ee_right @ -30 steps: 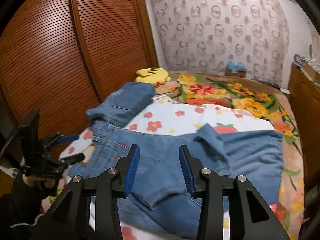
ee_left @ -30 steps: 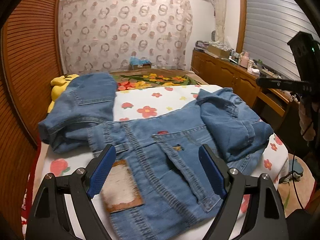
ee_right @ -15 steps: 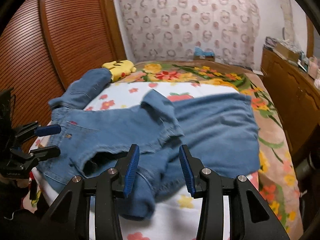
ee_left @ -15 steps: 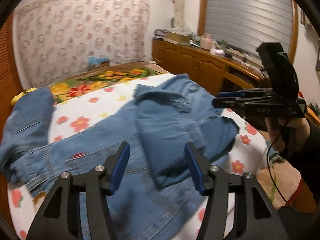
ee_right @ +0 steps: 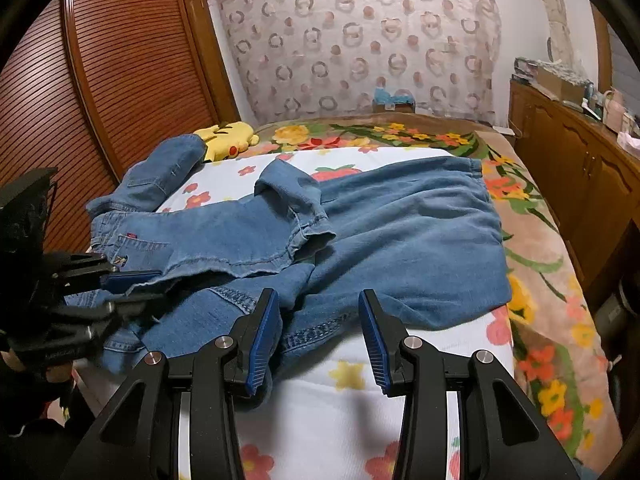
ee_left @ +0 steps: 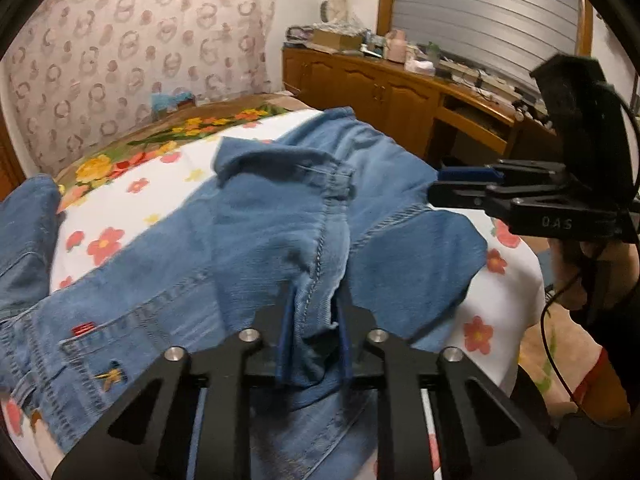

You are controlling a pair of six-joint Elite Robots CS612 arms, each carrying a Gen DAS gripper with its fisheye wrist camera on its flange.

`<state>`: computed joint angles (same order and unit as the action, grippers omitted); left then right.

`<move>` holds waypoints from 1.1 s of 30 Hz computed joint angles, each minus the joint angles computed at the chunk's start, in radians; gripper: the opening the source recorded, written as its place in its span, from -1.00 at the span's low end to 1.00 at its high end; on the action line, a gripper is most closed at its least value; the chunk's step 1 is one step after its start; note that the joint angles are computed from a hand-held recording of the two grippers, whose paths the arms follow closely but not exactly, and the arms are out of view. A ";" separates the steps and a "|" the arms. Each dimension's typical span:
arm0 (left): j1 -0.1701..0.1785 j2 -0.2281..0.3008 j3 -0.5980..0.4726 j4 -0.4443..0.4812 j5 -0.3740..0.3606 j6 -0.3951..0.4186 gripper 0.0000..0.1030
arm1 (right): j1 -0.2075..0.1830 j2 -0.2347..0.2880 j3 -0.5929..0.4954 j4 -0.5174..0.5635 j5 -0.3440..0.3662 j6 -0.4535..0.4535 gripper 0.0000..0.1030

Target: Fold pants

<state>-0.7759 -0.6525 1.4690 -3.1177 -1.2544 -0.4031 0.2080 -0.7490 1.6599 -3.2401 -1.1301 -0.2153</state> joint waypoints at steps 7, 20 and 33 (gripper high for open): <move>-0.014 -0.093 0.162 -0.168 0.135 -0.060 -0.71 | -0.005 0.004 0.007 -0.031 0.027 0.001 -0.16; -0.028 -0.190 0.378 -0.204 0.249 -0.253 -0.72 | 0.019 0.048 -0.055 -0.001 0.069 -0.032 -0.16; -0.035 -0.191 0.419 -0.191 0.238 -0.327 -0.81 | 0.009 0.072 -0.116 0.103 0.085 -0.101 -0.16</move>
